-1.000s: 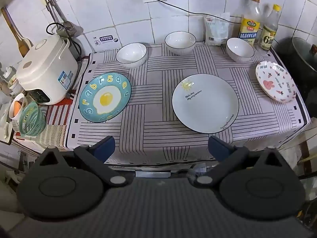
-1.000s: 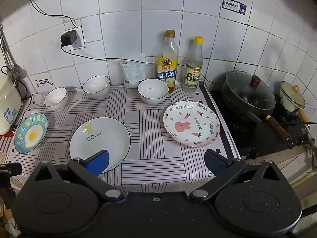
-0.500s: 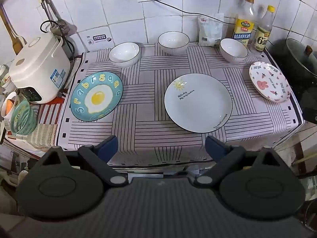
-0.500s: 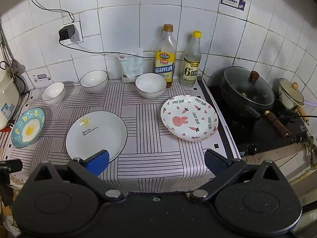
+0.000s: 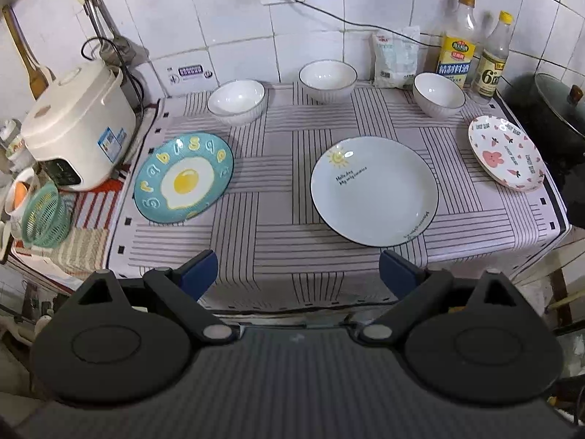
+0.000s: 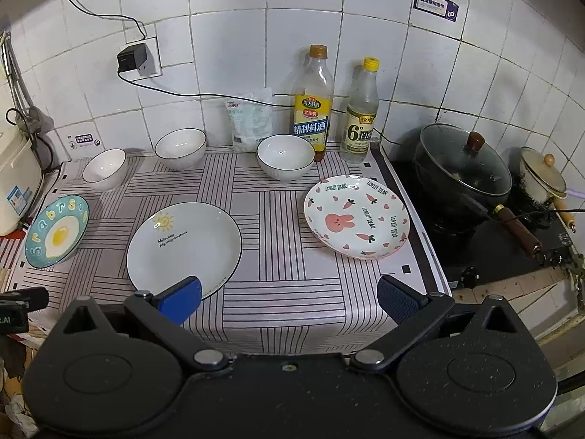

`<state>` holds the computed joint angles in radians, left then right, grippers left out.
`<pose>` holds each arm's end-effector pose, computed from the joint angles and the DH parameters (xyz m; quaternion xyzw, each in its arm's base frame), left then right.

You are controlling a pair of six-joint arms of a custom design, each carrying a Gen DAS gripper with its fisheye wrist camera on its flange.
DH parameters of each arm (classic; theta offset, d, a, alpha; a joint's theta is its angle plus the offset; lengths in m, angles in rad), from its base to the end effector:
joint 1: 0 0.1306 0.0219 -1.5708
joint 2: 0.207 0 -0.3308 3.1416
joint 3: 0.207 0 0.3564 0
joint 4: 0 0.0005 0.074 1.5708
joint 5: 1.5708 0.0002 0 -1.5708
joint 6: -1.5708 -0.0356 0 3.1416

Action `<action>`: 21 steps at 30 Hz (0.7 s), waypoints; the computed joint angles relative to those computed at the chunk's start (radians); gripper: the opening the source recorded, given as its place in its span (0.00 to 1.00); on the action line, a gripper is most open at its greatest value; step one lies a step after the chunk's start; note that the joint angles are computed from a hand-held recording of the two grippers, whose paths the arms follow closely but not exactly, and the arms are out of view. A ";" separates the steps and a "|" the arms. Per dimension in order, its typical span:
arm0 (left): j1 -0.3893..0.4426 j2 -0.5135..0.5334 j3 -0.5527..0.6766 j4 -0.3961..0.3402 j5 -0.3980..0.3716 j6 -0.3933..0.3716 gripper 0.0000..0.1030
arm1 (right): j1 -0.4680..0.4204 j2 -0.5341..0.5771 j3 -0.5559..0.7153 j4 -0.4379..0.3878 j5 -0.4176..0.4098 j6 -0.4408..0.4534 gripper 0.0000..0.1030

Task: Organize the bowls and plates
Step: 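Move both tools toward the white sun plate on the cloth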

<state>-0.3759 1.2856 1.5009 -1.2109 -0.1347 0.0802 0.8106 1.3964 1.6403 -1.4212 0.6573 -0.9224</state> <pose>0.3769 -0.1442 0.4447 0.1221 0.9491 -0.0011 0.2903 0.3038 0.2873 0.4528 0.1149 0.9232 -0.0640 0.3610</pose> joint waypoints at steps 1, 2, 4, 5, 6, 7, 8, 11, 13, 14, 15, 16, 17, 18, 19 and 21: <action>0.002 -0.004 -0.007 0.001 0.004 -0.002 0.93 | 0.001 -0.001 -0.003 0.004 0.000 0.003 1.00; 0.002 -0.007 -0.010 0.002 0.003 -0.001 0.93 | 0.003 -0.006 -0.013 0.014 0.001 0.008 1.00; 0.005 -0.015 -0.019 0.007 0.007 -0.005 0.94 | 0.006 -0.025 -0.039 0.055 -0.002 0.035 1.00; 0.006 -0.021 -0.024 0.012 0.010 -0.008 0.94 | 0.008 -0.030 -0.048 0.070 -0.005 0.046 1.00; 0.007 -0.025 -0.027 0.017 0.013 -0.010 0.94 | 0.011 -0.035 -0.055 0.081 -0.003 0.052 1.00; 0.008 -0.030 -0.031 0.021 0.015 -0.013 0.94 | 0.012 -0.039 -0.060 0.091 0.003 0.056 1.00; 0.009 -0.039 -0.039 0.031 0.019 -0.018 0.94 | 0.015 -0.041 -0.065 0.099 0.008 0.058 1.00; 0.008 -0.052 -0.049 0.052 0.026 -0.018 0.95 | 0.032 -0.051 -0.083 0.126 0.030 0.068 1.00; 0.008 -0.061 -0.060 0.063 0.030 -0.014 0.95 | 0.042 -0.052 -0.088 0.131 0.049 0.083 1.00; 0.007 -0.064 -0.063 0.068 0.029 -0.011 0.95 | 0.048 -0.050 -0.088 0.128 0.058 0.090 1.00; 0.006 -0.065 -0.065 0.071 0.029 -0.010 0.95 | 0.052 -0.046 -0.086 0.120 0.068 0.095 1.00; 0.005 -0.064 -0.065 0.072 0.027 -0.007 0.95 | 0.054 -0.043 -0.083 0.114 0.073 0.101 1.00; 0.004 -0.066 -0.067 0.075 0.027 -0.004 0.95 | 0.056 -0.042 -0.085 0.111 0.080 0.107 1.00; 0.002 -0.069 -0.072 0.082 0.024 -0.003 0.96 | 0.058 -0.046 -0.091 0.113 0.085 0.111 1.00; 0.000 -0.070 -0.075 0.087 0.018 -0.002 0.96 | 0.059 -0.048 -0.097 0.117 0.091 0.116 1.00; -0.005 -0.076 -0.083 0.097 0.005 -0.005 0.96 | 0.061 -0.052 -0.107 0.128 0.100 0.118 1.00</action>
<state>-0.3813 1.2098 1.4179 -1.1137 -0.1295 0.0749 0.8714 1.3442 1.5330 -1.2937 0.7576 -0.8042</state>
